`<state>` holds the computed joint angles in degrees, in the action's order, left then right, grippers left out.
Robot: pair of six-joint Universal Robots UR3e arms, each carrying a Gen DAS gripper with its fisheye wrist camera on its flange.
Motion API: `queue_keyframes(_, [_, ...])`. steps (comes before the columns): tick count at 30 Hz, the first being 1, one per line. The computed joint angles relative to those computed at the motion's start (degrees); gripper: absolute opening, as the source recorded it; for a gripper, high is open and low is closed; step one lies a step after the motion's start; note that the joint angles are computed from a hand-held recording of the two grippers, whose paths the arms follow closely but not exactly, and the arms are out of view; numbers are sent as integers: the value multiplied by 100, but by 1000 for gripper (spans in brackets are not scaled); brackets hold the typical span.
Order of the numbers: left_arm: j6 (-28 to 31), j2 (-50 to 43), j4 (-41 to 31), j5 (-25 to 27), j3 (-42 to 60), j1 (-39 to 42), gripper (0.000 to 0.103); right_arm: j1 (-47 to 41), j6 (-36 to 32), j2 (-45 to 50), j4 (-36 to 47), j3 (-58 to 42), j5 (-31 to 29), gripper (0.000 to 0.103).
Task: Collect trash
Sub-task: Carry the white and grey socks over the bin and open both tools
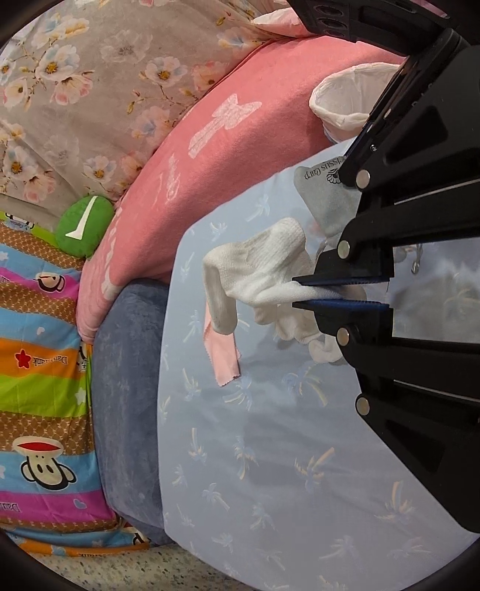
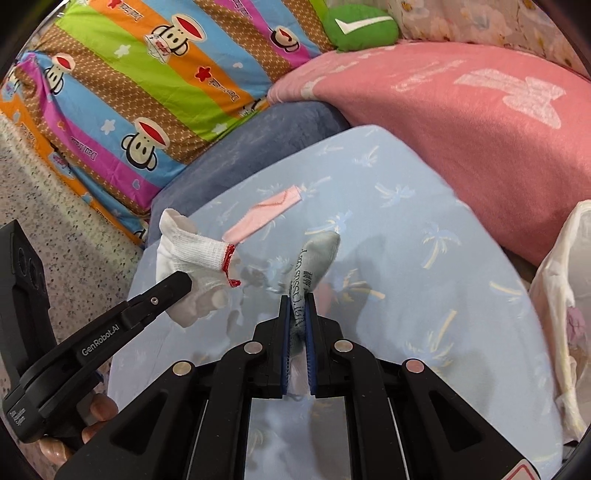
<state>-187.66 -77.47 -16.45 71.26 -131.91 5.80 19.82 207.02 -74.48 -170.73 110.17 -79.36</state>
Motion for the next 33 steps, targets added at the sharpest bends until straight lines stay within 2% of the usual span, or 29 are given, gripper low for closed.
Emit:
queue_keyframes(11, [-207, 608, -182, 466, -268, -555, 6, -354, -142, -1083, -152, 1668, 269, 7])
queue_keyframes(17, [-392, 668, -304, 681, -196, -984, 6, -523, -200, -1910, -27, 2071, 283, 7])
queue_keyframes(27, [-805, 241, -318, 1474, 415, -2162, 6, -995, -474, -3646, 854, 2445, 472, 7])
queue_keyframes(33, [-1013, -247, -383, 2026, 990, -2975, 6, -1857, -930, -5061, 1899, 2748, 1000, 7])
